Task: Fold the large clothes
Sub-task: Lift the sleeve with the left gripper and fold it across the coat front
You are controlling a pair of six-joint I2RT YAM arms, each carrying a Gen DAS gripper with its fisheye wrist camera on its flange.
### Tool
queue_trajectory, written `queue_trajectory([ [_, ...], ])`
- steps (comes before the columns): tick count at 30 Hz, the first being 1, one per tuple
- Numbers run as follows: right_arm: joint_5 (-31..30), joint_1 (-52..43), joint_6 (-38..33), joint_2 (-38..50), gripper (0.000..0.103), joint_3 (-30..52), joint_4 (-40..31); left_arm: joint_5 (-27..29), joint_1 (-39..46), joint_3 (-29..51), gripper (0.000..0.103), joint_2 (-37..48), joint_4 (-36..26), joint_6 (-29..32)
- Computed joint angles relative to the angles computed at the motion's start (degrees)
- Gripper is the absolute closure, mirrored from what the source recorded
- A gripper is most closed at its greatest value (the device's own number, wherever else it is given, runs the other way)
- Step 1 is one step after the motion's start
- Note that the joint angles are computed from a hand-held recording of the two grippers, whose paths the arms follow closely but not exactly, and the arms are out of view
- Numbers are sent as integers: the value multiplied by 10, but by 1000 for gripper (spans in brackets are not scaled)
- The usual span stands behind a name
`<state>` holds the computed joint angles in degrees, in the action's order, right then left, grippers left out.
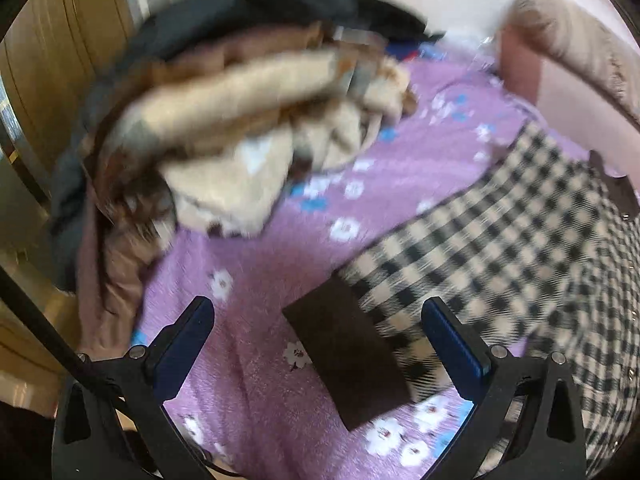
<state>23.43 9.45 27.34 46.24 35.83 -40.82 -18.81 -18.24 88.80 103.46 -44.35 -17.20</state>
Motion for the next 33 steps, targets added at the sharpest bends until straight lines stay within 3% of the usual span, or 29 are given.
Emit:
queue_trajectory([
  [1, 1, 2, 1, 3, 4, 0, 2, 10, 4, 12, 6, 17, -14, -6],
  [3, 4, 7, 2, 13, 4, -1, 6, 39, 12, 43, 27, 50, -49, -11],
  [4, 7, 12, 2, 19, 4, -1, 9, 67, 15, 52, 42, 62, -59, -13],
  [6, 14, 22, 3, 30, 4, -1, 14, 72, 8, 38, 68, 49, -41, -18],
  [7, 18, 27, 3, 33, 4, -2, 16, 89, 7, 41, 86, 47, -42, -13],
  [9, 26, 38, 1, 39, 4, -3, 19, 73, 3, 39, 87, 40, -38, -25],
  [12, 48, 57, 0, 44, 4, -3, 16, -2, -1, 29, 88, 10, -26, -35],
  [16, 62, 62, -9, 37, 4, -4, 15, -74, 39, 67, 88, -8, -36, -13],
  [22, 38, 47, -14, 47, 4, -3, 26, -97, 73, 188, 88, 17, -100, 19],
  [25, 41, 52, -15, 49, 4, -1, 30, -127, 35, 235, 89, 38, -117, 26],
  [26, 41, 52, -15, 48, 4, 0, 30, -123, 27, 275, 89, 64, -128, 28],
  [30, 33, 45, -18, 39, 4, 1, 31, -108, -33, 294, 89, 65, -142, 18],
  [33, 23, 31, -19, 26, 4, 1, 27, -91, -90, 361, 89, 114, -158, 6],
])
